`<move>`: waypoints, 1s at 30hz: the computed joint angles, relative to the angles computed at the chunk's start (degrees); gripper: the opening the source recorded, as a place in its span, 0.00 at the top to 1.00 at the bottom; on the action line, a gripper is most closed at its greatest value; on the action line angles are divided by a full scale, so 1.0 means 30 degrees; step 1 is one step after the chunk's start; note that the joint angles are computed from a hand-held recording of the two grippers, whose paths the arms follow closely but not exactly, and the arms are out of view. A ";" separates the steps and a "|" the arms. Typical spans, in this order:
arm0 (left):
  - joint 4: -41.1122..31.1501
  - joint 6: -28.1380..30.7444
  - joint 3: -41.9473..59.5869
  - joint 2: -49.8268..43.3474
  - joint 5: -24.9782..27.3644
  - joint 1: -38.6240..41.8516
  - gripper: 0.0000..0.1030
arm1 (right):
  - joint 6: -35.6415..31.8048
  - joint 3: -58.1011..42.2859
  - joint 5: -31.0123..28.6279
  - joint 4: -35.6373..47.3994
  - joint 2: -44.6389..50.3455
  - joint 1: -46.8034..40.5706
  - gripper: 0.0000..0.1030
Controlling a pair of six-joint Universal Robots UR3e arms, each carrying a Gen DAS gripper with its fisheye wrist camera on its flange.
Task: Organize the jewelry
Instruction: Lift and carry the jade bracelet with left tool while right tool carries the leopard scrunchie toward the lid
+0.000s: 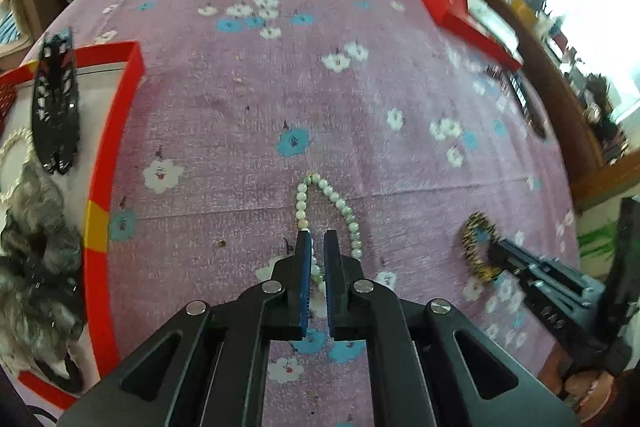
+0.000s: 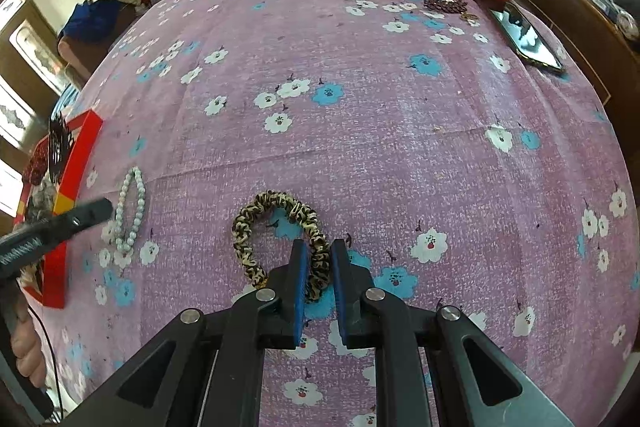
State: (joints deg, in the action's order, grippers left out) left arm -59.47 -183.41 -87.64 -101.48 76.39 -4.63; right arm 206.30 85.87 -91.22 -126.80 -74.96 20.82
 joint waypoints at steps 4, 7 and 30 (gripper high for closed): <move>0.0753 0.0424 -0.0158 -0.0452 0.0378 -0.0313 0.95 | 0.0415 -0.0307 -0.0362 0.0171 0.0192 0.0206 0.87; 0.0910 0.0671 -0.0140 -0.0508 0.0583 -0.0462 0.95 | 0.0602 -0.0562 -0.0814 0.0288 0.0370 0.0487 0.87; 0.0555 0.1732 -0.1831 0.2217 0.0668 0.0777 0.96 | 0.1498 -0.1017 -0.1472 0.0726 0.0451 0.1177 0.93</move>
